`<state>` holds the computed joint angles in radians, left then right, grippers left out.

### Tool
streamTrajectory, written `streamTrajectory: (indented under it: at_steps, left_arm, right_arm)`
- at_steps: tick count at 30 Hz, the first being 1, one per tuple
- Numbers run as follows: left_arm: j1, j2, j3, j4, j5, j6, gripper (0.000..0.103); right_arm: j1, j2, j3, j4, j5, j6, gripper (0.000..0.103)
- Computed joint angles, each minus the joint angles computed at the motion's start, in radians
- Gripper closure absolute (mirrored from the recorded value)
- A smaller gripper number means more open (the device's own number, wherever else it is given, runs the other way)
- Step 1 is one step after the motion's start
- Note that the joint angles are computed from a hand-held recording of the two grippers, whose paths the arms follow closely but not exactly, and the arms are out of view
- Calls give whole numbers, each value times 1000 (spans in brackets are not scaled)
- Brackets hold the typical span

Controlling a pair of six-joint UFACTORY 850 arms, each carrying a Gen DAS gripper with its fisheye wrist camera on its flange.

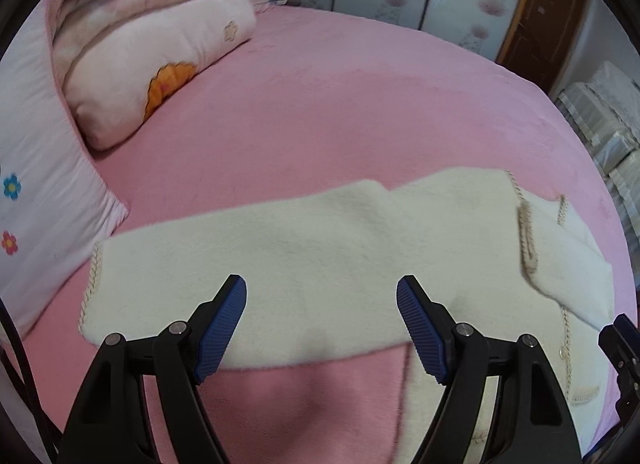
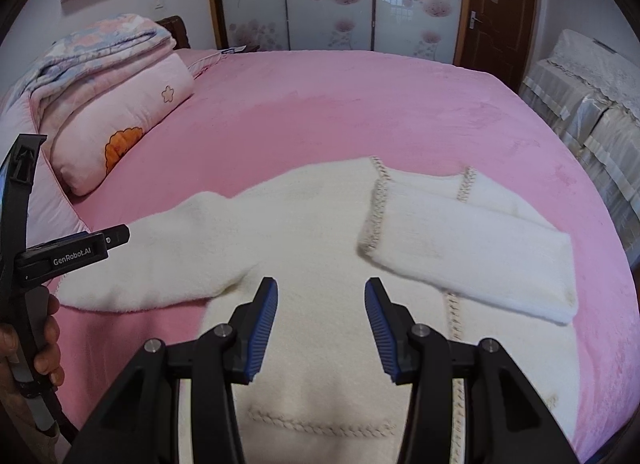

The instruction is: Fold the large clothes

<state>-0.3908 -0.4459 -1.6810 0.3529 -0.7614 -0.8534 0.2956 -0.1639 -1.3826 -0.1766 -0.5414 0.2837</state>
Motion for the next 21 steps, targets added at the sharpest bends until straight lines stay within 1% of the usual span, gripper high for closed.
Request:
streamTrajectory:
  at_steps: [1,4,6,11,14,15,17,19,21]
  left_arm:
    - [14,4,17,-26,13,-3,27]
    - [63,14,72,-163,50,15,27]
    - [86,14,96,-220,55,13,27]
    - [133,20,153,-245,55,-56,27]
    - [166,38,197,-311,68,-92,27]
    - [177,49,216,-316,74,-121,27]
    - [192,74,252,-275,84,-221,27]
    - [199,95,277,-189,63,-363,27]
    - [209,119,310,-141,48,-487,27]
  right_arm:
    - [8,-15,-9,-6,1,2,57]
    - [23,-52,-31,2,2,-6,57]
    - [26,-70,-37,40,3,-28,57]
    - [32,-101,-34,128,12,-76,57]
    - [31,-103,-9,189,24,-118,57]
    - [32,-107,-6,199,24,-124,57]
    - [29,-113,3,229,19,-144,57]
    - [21,-120,8,263,13,-164,57]
    - [14,-122,11,283,9,-172,57]
